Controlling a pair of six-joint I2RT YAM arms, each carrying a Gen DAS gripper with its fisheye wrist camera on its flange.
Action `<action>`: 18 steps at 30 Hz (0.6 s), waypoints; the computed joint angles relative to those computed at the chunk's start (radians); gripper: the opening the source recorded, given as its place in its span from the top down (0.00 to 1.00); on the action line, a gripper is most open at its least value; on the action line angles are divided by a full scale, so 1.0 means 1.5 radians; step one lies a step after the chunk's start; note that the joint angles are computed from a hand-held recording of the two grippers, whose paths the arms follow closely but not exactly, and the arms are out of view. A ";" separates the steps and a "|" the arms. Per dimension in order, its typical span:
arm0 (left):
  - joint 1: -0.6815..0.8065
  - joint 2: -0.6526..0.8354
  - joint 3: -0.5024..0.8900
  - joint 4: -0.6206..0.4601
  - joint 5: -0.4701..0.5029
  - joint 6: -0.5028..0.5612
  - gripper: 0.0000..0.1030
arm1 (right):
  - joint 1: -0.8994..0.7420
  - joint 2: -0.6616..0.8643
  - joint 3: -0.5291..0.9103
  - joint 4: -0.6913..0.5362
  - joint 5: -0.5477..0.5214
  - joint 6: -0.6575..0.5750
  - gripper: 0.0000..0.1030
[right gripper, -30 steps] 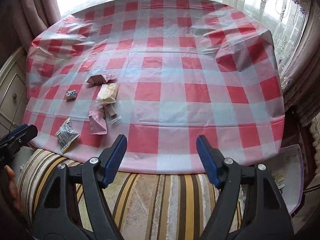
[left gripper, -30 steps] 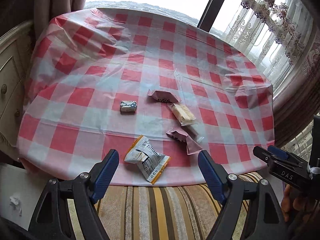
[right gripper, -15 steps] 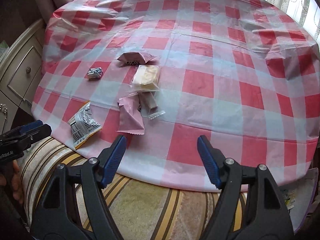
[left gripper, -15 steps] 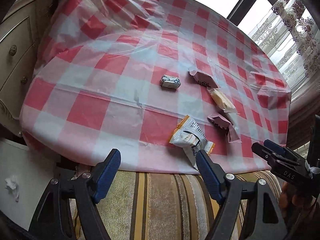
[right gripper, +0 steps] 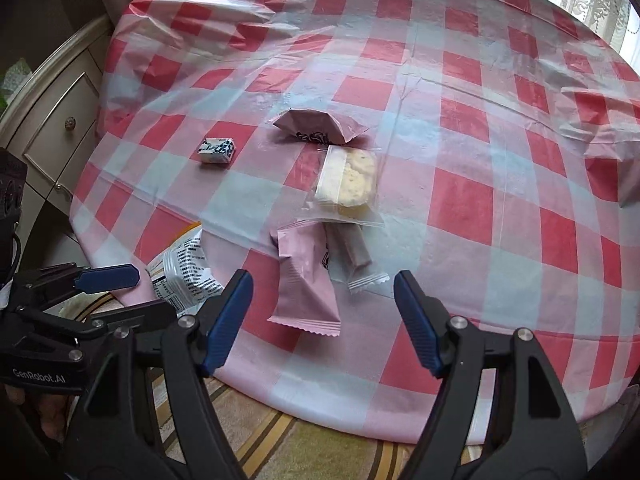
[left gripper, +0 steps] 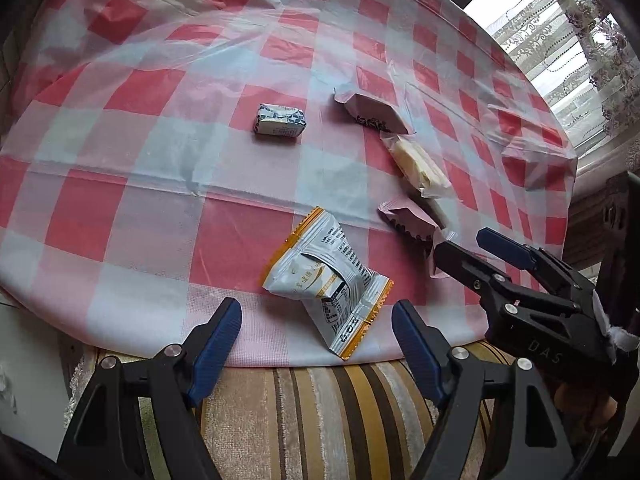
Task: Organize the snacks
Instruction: 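Grasp the white-orange snack bag with the left tool while the right tool grasps the pink bar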
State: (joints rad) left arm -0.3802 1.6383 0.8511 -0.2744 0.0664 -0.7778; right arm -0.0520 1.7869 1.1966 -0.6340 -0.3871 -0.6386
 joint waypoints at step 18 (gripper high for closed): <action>-0.009 0.096 0.106 -0.042 -0.033 0.005 0.44 | 0.022 0.064 0.035 -0.010 -0.002 -0.009 0.76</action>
